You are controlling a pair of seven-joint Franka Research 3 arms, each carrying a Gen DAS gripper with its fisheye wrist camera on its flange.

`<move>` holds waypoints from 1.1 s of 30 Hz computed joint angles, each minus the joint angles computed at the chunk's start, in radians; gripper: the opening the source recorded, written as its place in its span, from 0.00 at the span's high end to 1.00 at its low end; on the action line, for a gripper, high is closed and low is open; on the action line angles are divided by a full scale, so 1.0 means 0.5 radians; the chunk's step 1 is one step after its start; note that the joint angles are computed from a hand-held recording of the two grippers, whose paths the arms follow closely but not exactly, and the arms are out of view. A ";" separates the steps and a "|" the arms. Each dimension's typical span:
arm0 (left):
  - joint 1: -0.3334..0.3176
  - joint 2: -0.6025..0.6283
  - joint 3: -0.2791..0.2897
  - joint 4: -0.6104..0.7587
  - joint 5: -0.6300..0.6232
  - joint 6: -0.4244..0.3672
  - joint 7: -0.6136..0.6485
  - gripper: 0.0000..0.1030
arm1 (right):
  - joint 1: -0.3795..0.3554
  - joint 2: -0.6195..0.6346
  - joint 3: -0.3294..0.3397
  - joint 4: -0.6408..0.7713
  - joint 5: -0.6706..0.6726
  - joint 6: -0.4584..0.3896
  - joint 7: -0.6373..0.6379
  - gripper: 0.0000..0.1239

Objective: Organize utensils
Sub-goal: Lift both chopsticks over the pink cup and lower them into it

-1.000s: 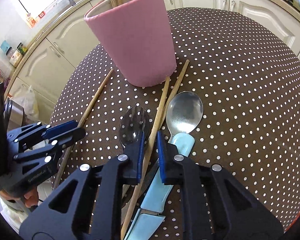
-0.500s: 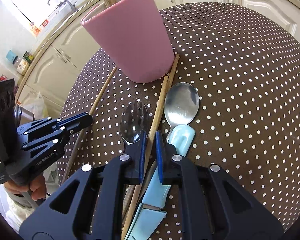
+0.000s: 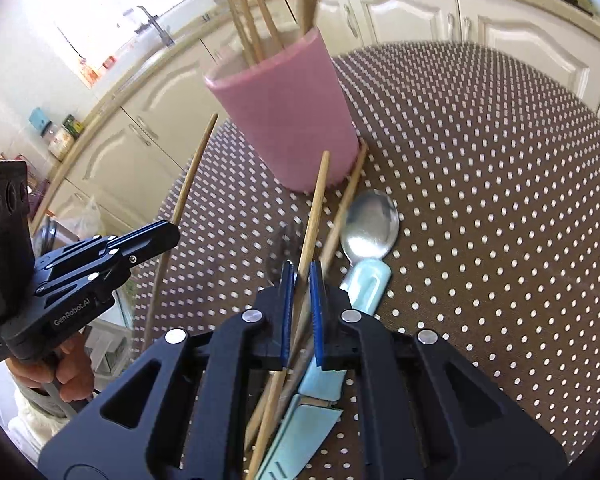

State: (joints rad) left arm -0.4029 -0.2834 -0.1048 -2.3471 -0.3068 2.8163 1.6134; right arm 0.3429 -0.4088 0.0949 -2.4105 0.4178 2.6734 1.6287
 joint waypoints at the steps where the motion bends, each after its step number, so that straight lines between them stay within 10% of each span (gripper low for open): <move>1: -0.020 -0.022 0.003 -0.022 -0.026 0.065 0.024 0.94 | 0.000 -0.021 0.007 -0.006 -0.007 0.020 0.000 0.93; 15: -0.832 -0.027 0.556 -0.100 -0.143 0.988 0.170 0.94 | 0.002 -0.317 -0.010 -0.050 -0.023 0.243 -0.099 0.95; 23: -0.936 0.148 0.664 0.065 0.110 1.251 -0.067 0.94 | -0.095 -0.230 0.064 0.143 -0.158 0.405 -0.069 0.95; 33: -0.624 0.484 0.339 0.398 -0.066 1.746 0.011 0.94 | -0.324 -0.035 0.222 0.368 -0.466 0.755 0.101 0.95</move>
